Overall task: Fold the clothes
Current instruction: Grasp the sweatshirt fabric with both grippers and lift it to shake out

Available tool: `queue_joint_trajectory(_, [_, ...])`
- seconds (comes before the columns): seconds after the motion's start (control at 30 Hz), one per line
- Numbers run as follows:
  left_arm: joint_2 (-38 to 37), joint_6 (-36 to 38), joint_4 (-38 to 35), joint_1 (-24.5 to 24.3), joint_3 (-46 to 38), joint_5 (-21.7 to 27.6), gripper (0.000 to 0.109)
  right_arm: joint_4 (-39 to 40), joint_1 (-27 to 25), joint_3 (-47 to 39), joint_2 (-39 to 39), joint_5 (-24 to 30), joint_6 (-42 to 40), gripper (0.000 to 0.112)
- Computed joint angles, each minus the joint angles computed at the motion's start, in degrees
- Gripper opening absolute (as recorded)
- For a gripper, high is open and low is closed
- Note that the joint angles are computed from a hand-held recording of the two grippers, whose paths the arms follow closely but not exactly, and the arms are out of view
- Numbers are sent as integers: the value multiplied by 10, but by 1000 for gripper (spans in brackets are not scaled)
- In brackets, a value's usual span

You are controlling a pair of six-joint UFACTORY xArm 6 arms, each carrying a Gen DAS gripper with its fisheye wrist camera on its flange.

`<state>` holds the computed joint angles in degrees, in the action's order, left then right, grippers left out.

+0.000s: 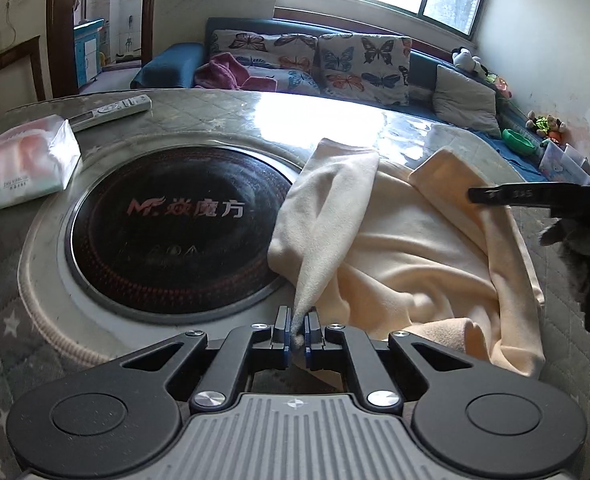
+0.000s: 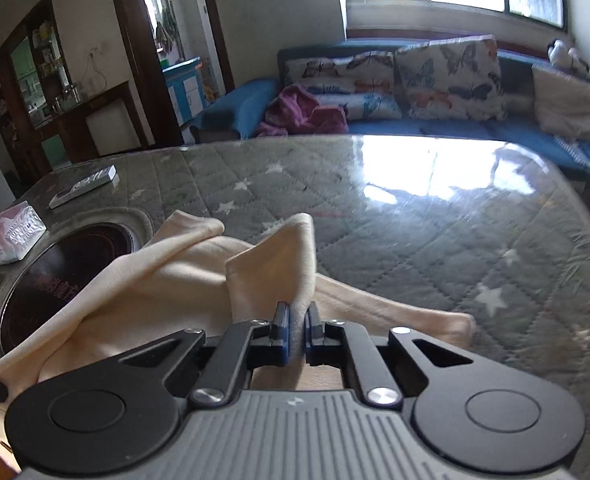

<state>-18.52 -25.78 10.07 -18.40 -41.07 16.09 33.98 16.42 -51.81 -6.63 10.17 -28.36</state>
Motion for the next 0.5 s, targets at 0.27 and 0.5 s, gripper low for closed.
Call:
queue_joint_trajectory(0.27, [-61, 54, -55, -5, 55, -3, 7, -272, -68, 180, -203, -76, 244, 5])
queue_joint_trajectory(0.5, [-108, 128, -131, -20, 94, 31, 7, -405, -168, 303, -386, 19, 372, 5])
